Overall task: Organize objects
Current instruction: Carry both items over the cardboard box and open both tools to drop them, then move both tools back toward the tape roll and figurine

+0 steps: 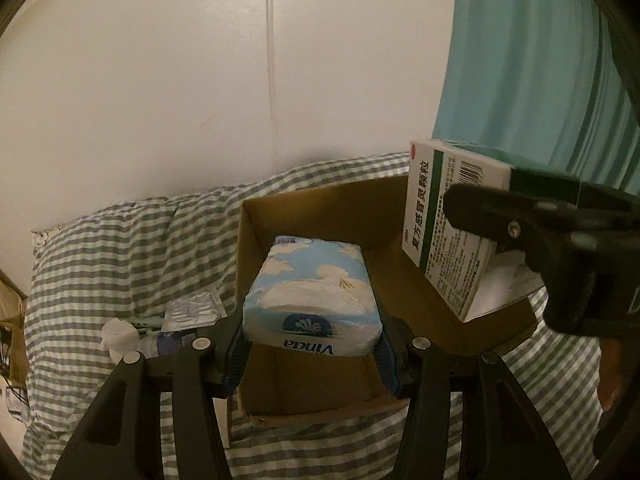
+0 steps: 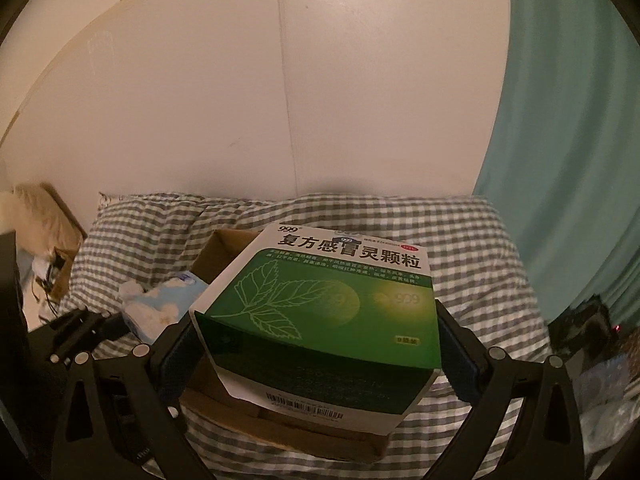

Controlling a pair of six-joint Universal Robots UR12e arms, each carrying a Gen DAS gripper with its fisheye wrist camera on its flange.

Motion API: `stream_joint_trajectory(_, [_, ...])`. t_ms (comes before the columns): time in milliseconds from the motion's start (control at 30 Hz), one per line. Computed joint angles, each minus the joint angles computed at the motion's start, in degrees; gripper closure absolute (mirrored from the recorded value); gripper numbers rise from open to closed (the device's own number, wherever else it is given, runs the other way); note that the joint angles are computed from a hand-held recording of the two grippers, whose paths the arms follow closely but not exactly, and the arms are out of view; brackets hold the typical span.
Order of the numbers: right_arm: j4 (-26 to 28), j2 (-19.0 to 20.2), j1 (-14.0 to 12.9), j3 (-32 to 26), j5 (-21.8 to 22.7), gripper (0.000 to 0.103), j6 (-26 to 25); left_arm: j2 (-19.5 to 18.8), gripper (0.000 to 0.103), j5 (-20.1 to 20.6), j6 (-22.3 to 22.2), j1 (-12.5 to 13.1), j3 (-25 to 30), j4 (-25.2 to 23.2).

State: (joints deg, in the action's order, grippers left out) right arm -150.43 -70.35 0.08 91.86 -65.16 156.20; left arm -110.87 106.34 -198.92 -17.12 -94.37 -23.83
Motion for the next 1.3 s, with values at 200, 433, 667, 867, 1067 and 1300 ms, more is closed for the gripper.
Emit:
stream_joint_trajectory(200, [-2.74,-0.52,-0.05,0.47,-1.02,0.000,0.87,1.29,0.017,2.37,-0.40,-0.49,-1.52,2.33])
stream_joint_trajectory(433, [-4.77,-3.79,-0.59,1.62,-1.09,0.000,3.44,5.60,0.005,6.95,-0.33,-1.24,-4.76,3.64])
stream_joint_trajectory(667, [-7.37,-10.26,-0.50,6.60,-1.39,0.000,2.02,12.46,0.000,11.12,-0.33,0.19,-10.52,6.03])
stream_joint_trajectory(867, [-8.03,-14.68,1.63,13.10,0.14,0.000,3.82,18.94,0.000,15.92,-1.01,2.33,-17.34,6.00])
stream_joint_trajectory(1067, [-4.35,-14.49,6.57,16.93,-2.72,0.000,3.44,22.48,0.000,17.01,-6.36,4.98,-23.75,4.30])
stream_joint_trajectory(1300, [-4.75,-9.00,11.34,16.86,-11.54,0.001,7.52,21.06,0.000,12.45,-10.26,8.64,-27.79,4.00])
